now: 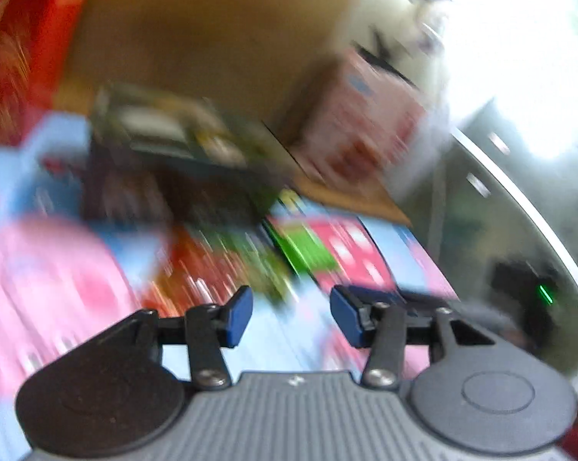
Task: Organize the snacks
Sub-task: 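Grasp the pink candy stick box with the left tool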
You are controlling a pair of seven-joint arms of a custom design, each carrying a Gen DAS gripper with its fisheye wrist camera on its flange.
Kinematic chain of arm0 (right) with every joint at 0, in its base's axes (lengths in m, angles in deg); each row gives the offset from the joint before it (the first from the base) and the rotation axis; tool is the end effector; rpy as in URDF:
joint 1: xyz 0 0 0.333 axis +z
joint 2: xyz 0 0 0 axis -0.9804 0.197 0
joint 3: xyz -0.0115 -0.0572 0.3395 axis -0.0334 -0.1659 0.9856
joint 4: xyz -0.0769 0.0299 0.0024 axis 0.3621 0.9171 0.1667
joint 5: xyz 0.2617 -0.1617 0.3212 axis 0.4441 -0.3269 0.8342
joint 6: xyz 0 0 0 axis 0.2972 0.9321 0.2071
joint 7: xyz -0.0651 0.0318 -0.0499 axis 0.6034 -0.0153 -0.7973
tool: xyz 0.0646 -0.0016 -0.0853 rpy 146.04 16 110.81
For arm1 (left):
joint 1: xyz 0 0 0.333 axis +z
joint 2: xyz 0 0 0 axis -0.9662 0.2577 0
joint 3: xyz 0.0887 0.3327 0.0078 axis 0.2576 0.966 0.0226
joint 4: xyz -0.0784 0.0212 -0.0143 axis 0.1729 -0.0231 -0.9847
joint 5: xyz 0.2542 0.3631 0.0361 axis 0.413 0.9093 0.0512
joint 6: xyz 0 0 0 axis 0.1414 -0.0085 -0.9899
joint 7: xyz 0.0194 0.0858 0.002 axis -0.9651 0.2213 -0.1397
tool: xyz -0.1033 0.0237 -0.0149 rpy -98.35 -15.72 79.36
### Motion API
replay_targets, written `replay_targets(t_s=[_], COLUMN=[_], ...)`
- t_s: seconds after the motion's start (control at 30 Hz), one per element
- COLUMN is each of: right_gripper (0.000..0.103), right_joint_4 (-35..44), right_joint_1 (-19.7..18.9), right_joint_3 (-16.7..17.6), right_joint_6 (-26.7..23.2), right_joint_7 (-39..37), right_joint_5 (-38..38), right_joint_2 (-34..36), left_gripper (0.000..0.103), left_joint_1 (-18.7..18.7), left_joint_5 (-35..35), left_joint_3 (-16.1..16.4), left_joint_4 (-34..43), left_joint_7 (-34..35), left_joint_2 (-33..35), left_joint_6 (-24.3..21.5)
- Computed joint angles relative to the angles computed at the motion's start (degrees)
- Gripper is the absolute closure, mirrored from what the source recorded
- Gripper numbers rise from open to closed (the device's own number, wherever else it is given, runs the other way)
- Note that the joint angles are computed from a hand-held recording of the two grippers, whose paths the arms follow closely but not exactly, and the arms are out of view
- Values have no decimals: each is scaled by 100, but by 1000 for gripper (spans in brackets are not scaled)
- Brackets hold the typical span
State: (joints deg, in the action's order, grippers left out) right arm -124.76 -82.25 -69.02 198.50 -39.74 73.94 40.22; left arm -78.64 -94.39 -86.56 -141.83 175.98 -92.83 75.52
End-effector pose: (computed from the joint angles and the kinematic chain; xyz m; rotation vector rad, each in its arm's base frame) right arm 0.7559 0.0988 0.3334 -1.8046 0.8856 0.0256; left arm 0.5546 -0.0671 0.3937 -1.8641 1.9429 -1.4615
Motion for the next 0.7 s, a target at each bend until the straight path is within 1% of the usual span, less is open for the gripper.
replay_targets(t_s=[0.07, 0.13, 0.17, 0.2, 0.27, 0.3, 0.33, 0.4, 0.43, 0.5, 0.53, 0.57, 0.6, 0.63, 0.67, 0.7], right_gripper=[61, 62, 63, 67, 67, 67, 67, 68, 67, 66, 65, 59, 50, 46, 41, 40], right_joint_4=[-277, -367, -395, -424, -512, -593, -679, -989, -1160, -1518, -1725, -1909, -2079, -2237, -2378, -2489], right_joint_1=[-3, 57, 98, 146, 188, 196, 170, 92, 42, -64, -71, -79, -80, -59, -17, 35], right_joint_3=[-25, -54, -49, -48, -63, -90, -117, -192, -234, -312, -349, -409, -477, -541, -602, -665], right_joint_6=[27, 24, 83, 163, 307, 357, 370, 329, 203, -127, -136, -158, -193, -216, -219, -240], right_joint_7=[2, 28, 1, -46, -157, -141, -192, -290, -317, -581, -816, -1102, -1439, -1757, -2060, -2336], right_joint_5=[-8, -120, -122, -136, -147, -172, -164, -115, -97, 72, 284, 492, 715, 909, 1070, 1163], right_joint_2=[-140, -183, -200, -222, -298, -373, -438, -662, -783, -1042, -1194, -1335, -1460, -1575, -1673, -1741], left_gripper=[61, 61, 61, 62, 64, 67, 73, 73, 73, 70, 66, 61, 58, 52, 49, 49], left_joint_1=[-51, -151, -198, -261, -372, -418, -440, -455, -464, -446, -455, -467, -486, -503, -523, -528], left_joint_5=[206, 303, 403, 548, 825, 942, 1024, 1081, 1023, 1011, 944, 817, 630, 486, 367, 317], left_joint_3=[-6, -33, -49, -99, -175, -207, -185, -125, -98, -59, -50, -32, -18, -30, -55, -78], left_joint_4=[-359, -577, -645, -733, -825, -844, -855, -831, -782, -762, -772, -816, -810, -801, -749, -672], left_joint_7=[43, 163, 173, 125, -170, -352, -508, -748, -757, -826, -715, -510, -242, -55, 89, 172], left_joint_2=[-243, -393, -446, -506, -516, -474, -439, -355, -320, -340, -400, -505, -543, -585, -578, -527], left_joint_6=[-512, -795, -834, -737, -376, -124, -20, 130, 144, 157, 180, 188, 240, 345, 480, 619])
